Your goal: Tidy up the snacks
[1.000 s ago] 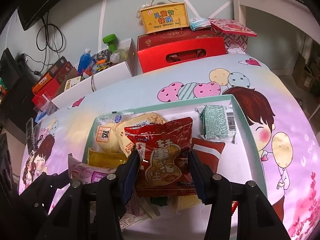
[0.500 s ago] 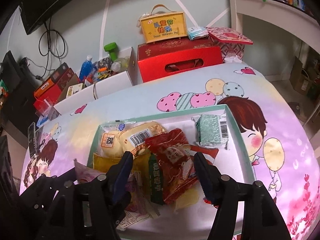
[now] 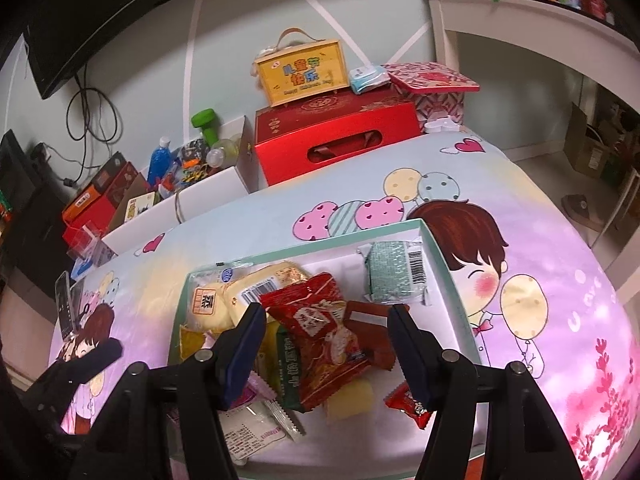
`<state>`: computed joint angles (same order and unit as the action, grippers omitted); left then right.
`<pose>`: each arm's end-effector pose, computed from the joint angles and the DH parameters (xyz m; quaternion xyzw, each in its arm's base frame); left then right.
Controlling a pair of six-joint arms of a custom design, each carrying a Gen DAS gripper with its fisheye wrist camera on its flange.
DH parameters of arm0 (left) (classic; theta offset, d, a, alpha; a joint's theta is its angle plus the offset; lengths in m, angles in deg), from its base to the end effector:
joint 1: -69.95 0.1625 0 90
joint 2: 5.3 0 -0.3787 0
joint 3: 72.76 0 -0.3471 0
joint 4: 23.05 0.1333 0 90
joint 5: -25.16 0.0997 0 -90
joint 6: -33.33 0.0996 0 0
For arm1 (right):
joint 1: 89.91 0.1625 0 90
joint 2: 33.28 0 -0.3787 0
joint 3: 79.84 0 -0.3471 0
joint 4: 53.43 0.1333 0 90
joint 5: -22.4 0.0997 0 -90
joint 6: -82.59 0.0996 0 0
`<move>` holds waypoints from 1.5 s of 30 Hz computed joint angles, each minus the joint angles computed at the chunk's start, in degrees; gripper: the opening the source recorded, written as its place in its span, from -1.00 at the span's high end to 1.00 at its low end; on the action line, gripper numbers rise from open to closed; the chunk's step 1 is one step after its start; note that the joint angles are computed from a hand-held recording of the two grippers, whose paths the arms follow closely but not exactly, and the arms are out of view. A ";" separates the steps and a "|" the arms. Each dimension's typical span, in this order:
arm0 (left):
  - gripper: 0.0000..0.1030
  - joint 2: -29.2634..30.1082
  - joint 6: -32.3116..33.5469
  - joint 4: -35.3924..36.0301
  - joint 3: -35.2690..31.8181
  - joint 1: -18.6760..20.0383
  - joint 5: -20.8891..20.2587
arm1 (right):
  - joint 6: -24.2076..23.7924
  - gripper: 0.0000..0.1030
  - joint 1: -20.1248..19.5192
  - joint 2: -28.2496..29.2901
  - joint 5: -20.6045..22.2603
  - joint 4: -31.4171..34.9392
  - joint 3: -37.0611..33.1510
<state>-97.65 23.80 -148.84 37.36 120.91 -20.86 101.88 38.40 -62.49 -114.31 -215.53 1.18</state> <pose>-0.1148 -0.4631 0.3976 0.1765 0.9005 -0.2845 0.2774 0.4583 -0.4820 0.0450 0.0804 -0.9028 0.3297 0.2641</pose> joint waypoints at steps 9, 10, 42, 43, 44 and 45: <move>-0.90 -1.47 -5.40 -2.57 -0.57 3.45 7.19 | 0.21 -0.62 0.24 1.47 0.06 3.59 -2.03; -0.90 -1.64 -6.36 -2.43 -0.69 4.03 8.15 | -0.17 -0.64 0.33 1.87 0.08 4.12 -2.55; -0.90 -7.77 -18.51 11.42 0.88 2.98 19.03 | -4.27 -1.00 3.58 6.07 -2.25 4.59 -6.33; -0.90 -8.34 -20.15 13.49 1.07 2.56 20.26 | -4.15 -1.00 3.74 5.97 -2.08 4.52 -6.06; -0.90 -9.30 -21.59 15.54 1.58 2.07 21.35 | -4.03 -1.00 3.90 5.94 -2.06 4.52 -5.88; -0.90 -10.05 -22.67 17.22 1.83 1.75 21.72 | -3.88 -1.00 4.15 5.92 -2.30 4.37 -5.57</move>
